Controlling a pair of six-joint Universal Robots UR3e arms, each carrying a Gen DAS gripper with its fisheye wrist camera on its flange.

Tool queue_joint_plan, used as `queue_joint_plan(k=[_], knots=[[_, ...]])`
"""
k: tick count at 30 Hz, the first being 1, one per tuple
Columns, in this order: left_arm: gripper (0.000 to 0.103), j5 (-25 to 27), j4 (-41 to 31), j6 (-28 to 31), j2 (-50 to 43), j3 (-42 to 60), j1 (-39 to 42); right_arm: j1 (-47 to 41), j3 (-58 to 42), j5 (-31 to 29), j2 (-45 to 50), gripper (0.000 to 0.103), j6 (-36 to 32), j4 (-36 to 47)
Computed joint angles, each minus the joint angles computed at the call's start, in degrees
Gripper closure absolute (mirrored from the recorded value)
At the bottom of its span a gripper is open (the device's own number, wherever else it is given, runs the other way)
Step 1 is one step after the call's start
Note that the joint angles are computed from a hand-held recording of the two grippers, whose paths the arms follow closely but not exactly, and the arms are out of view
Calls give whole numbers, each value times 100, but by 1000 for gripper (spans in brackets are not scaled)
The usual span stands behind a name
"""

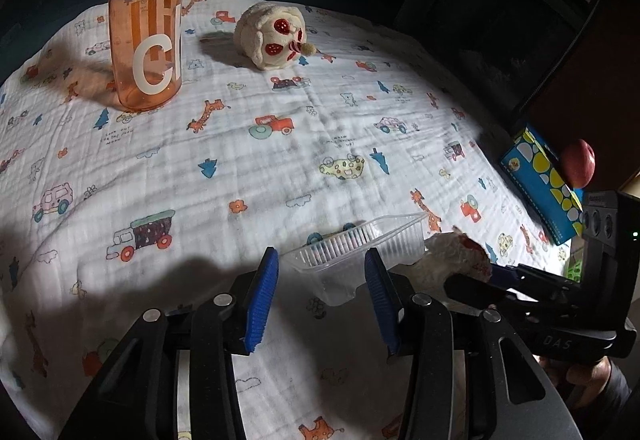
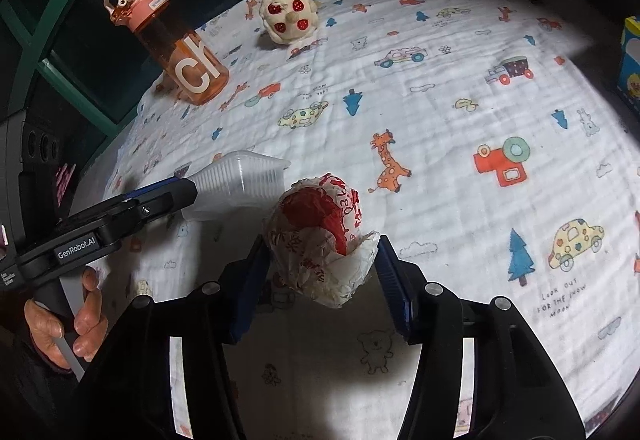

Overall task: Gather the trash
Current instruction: 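Grasp the clear container with the left tool while the right tool grasps the red-white paper ball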

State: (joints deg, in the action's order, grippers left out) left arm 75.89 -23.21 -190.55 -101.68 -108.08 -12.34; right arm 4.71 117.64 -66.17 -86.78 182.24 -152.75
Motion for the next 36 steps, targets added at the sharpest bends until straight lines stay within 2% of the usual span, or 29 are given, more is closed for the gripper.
queue_joint_plan(k=[4,8,11,12,15,20,22,27,32,35,36], knots=[[56,-50,-44,31,-4,-100,-41,-285,408,112,-624,50,-182,232],[46,-218,76,-73,88,-339,12,-625,831,211,-1370,50,-468,587],[28,-324,151,-340,137,-377,104,-860,1064,261,-1863,50,-654,855],[26,-434,206,-500,138,-383,179,-950,1142,286,-2035,50,-705,949],[22,-774,348,-998,69,-330,402,-1205,1320,390,-2459,50,-814,1220],[23,-459,62,-1554,-282,187,358,-1425,1461,480,-2832,50,-886,1509],[27,-553,39,-1590,-321,183,406,-1493,1507,510,-3018,50,-947,1650],[30,185,-433,-869,-302,352,-68,-1686,1584,600,-3488,50,-1129,2042],[29,145,-277,-187,14,73,-196,-1981,1655,776,-4014,50,-1345,2544],[15,169,-404,540,104,188,-334,-2108,1643,823,-4296,50,-1503,2880],[15,236,-420,823,103,247,-412,-2159,1637,837,-4398,50,-1570,3014]])
